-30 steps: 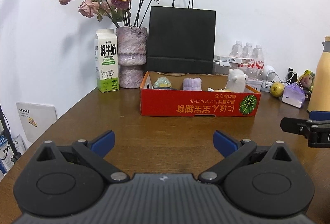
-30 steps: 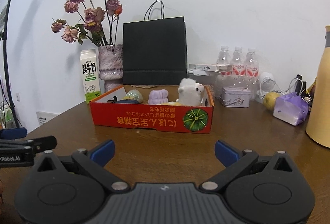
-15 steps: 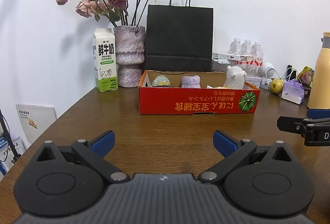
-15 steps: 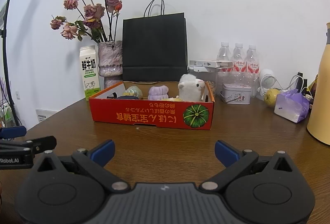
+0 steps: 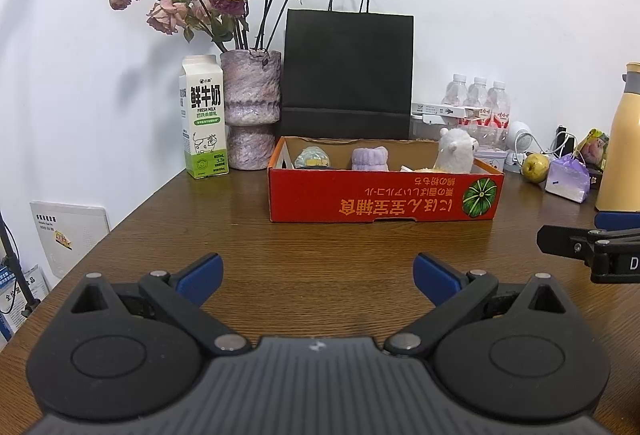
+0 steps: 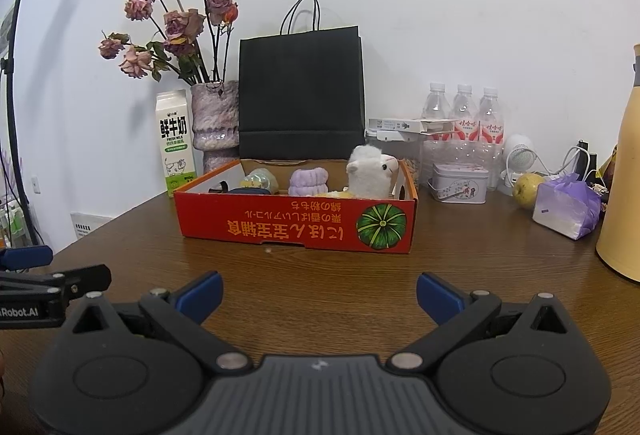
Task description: Organize objects
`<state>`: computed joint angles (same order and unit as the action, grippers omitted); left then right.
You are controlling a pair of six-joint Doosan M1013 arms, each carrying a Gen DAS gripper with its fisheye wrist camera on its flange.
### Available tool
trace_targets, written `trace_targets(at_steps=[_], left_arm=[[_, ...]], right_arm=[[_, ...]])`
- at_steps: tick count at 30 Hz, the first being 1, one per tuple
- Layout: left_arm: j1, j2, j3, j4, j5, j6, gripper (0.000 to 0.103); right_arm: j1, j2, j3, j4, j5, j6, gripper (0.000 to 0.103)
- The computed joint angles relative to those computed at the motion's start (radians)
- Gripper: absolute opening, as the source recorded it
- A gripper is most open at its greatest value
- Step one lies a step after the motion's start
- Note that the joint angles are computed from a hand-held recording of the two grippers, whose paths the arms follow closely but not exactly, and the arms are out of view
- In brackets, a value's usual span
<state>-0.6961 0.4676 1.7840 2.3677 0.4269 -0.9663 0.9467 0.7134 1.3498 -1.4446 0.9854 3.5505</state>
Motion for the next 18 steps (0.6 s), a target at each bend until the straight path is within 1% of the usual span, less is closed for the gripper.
trace_targets(at_steps=[8,13,16,18], left_arm=[[0.000,0.001,-0.002,-0.001,-0.003,0.000,0.103],[0.001,0.003,-0.004,0.020,-0.015,-0.017,0.103],[-0.001,0.006,-0.008,-0.012,-0.018,0.021,0.103],[-0.001,0.006,-0.010,-0.011,-0.021,0.020,0.103]], right_arm=[[0.000,0.000,0.000,0.000,0.001,0.000,0.103],[0.000,0.000,0.001,0.000,0.000,0.000,0.103],[0.000,0.000,0.001,0.000,0.000,0.000,0.103],[0.000,0.000,0.002,0.000,-0.001,-0.001,0.103]])
